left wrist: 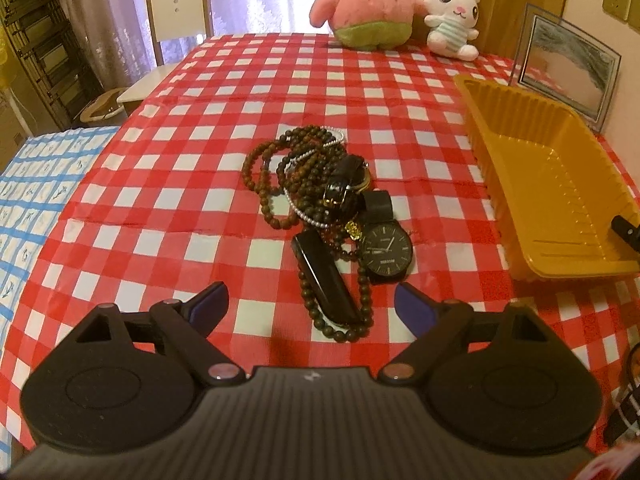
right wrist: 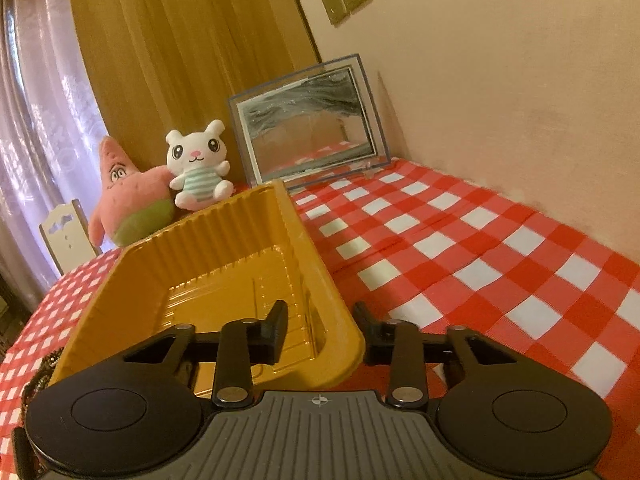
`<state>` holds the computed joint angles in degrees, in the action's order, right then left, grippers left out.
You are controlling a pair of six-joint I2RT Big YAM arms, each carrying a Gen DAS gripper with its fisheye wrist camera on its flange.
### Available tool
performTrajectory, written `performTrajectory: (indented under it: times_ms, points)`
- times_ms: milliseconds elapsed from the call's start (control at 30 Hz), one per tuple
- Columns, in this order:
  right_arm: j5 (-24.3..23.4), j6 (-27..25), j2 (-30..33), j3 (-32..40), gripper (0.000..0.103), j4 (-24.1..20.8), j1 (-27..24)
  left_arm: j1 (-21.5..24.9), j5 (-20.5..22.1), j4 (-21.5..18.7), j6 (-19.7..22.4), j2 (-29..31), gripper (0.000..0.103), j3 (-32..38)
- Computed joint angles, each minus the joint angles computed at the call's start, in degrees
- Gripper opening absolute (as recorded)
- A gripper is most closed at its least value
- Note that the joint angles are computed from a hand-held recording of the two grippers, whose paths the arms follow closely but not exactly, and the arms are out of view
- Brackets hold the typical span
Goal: Organize jewelry
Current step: 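Move the right tool to the orange tray and close it on the rim, then lower the left tool onto the jewelry pile and grasp a black watch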
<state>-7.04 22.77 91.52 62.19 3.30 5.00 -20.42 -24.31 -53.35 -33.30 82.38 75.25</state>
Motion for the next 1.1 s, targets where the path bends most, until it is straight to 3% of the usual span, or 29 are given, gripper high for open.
performTrajectory:
  times_ms: [67,200,467,833,1100]
  points:
    - [-0.9,-0.1,0.2,0.1,0.013,0.4,-0.1,-0.1,0.2,-0.3,-0.4,0.3,0.088,0.2]
    - [-0.7,-1.5,0.0,-0.1,0.011,0.7,-0.1,-0.4,0.2,-0.3,-0.5,0.6,0.088,0.5]
    - [0.0,-10.2,-2.2,-0.2,0.005,0.1,0.0,-0.6,0.9,-0.4,-1.5,0.2,0.087,0.2]
    - [-0.6,-23.2,-4.7,0.1,0.004,-0.6,0.2,-1.6,0.2,-0.4,-2.8,-0.9,0.087,-1.3]
    - [2.0,-23.5,-4.6,0.9,0.004,-1.2,1.5,-0.1,1.1,2.8,-0.6,-2.3,0.083,-4.0]
